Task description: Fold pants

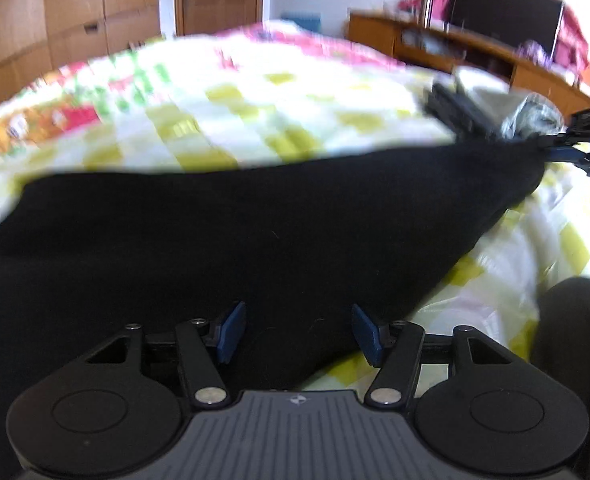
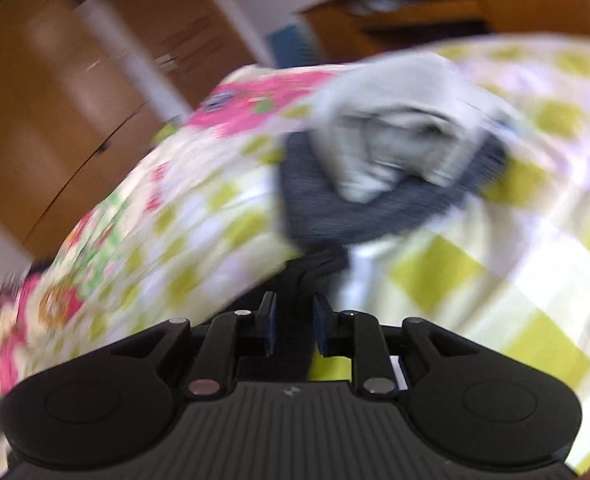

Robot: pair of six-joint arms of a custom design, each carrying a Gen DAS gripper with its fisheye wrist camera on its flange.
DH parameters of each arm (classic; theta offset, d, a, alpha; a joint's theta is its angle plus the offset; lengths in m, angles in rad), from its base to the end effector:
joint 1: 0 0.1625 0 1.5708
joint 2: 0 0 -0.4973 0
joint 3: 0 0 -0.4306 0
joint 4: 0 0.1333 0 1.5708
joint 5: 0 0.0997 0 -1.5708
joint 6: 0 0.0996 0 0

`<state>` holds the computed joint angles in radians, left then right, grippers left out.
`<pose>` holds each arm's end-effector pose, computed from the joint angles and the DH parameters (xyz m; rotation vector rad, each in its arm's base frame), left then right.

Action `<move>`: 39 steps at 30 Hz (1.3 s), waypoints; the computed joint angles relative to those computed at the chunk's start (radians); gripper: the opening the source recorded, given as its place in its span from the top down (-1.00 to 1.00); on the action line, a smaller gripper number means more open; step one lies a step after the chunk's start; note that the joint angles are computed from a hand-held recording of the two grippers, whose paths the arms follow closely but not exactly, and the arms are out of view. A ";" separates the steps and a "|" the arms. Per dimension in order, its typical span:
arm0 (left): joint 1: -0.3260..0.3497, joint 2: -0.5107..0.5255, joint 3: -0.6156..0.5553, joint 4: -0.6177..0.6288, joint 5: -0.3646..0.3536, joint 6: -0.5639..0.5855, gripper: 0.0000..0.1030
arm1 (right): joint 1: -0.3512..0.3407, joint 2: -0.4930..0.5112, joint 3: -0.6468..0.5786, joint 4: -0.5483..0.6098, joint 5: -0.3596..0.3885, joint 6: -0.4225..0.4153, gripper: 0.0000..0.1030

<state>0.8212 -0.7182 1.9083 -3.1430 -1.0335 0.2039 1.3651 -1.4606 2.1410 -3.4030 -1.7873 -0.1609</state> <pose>-0.3140 -0.6078 0.0477 1.0881 2.4135 -0.6885 0.0036 -0.5307 0.4374 -0.2181 -2.3419 1.4514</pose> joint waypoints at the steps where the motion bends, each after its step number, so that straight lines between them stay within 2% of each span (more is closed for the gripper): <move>1: -0.001 -0.021 0.023 -0.043 0.010 0.011 -0.39 | 0.031 0.024 -0.028 0.065 0.041 -0.019 0.57; 3: 0.006 -0.072 0.065 -0.111 0.062 0.022 -0.39 | 0.099 0.100 -0.112 0.220 0.116 -0.073 0.57; 5: 0.020 -0.122 0.109 -0.193 0.150 0.032 -0.40 | 0.175 0.212 -0.215 0.351 0.170 -0.153 0.56; 10: 0.086 -0.226 0.204 -0.364 0.389 -0.027 -0.41 | 0.339 0.546 -0.570 0.729 0.231 -0.391 0.31; 11: 0.102 -0.246 0.219 -0.393 0.411 -0.058 -0.41 | 0.362 0.613 -0.650 0.827 0.235 -0.426 0.13; 12: 0.118 -0.263 0.233 -0.421 0.422 -0.092 -0.41 | 0.382 0.677 -0.719 0.886 0.231 -0.456 0.05; 15: 0.158 -0.293 0.260 -0.466 0.413 -0.168 -0.42 | 0.429 0.854 -0.923 1.017 0.193 -0.554 0.04; 18: 0.192 -0.289 0.255 -0.484 0.377 -0.239 -0.47 | 0.443 0.974 -1.077 1.151 0.173 -0.578 0.04; 21: 0.216 -0.278 0.262 -0.530 0.351 -0.273 -0.51 | 0.448 1.043 -1.169 1.259 0.131 -0.610 0.02; 23: 0.226 -0.270 0.266 -0.534 0.348 -0.336 -0.52 | 0.453 1.084 -1.220 1.305 0.094 -0.634 -0.05; 27: 0.251 -0.280 0.316 -0.551 0.243 -0.495 -0.61 | 0.460 1.120 -1.277 1.392 0.069 -0.676 -0.42; 30: 0.249 -0.263 0.320 -0.590 0.235 -0.489 -0.71 | 0.461 1.115 -1.277 1.399 0.064 -0.700 -0.43; 32: 0.264 -0.264 0.300 -0.576 0.192 -0.522 -0.74 | 0.462 1.108 -1.251 1.355 0.061 -0.653 -0.40; 33: 0.276 -0.261 0.286 -0.574 0.167 -0.543 -0.73 | 0.466 1.100 -1.225 1.318 0.054 -0.641 -0.29; 34: 0.281 -0.253 0.275 -0.587 0.158 -0.551 -0.71 | 0.470 1.094 -1.208 1.310 0.052 -0.630 0.01; 35: 0.282 -0.244 0.265 -0.603 0.154 -0.540 -0.66 | 0.477 1.085 -1.183 1.289 0.043 -0.614 0.15; 36: 0.280 -0.240 0.261 -0.616 0.155 -0.522 -0.44 | 0.487 1.073 -1.150 1.243 0.025 -0.614 0.22; 37: 0.283 -0.238 0.252 -0.614 0.161 -0.517 -0.19 | 0.496 1.062 -1.124 1.203 0.018 -0.631 0.37; 39: 0.285 -0.238 0.252 -0.661 0.156 -0.500 0.06 | 0.503 1.049 -1.115 1.186 0.057 -0.607 0.63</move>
<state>1.1059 -0.9565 2.1606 -3.8036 -0.8776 -0.2959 1.8683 -0.4111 1.0258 -2.2169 -1.7306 -0.7677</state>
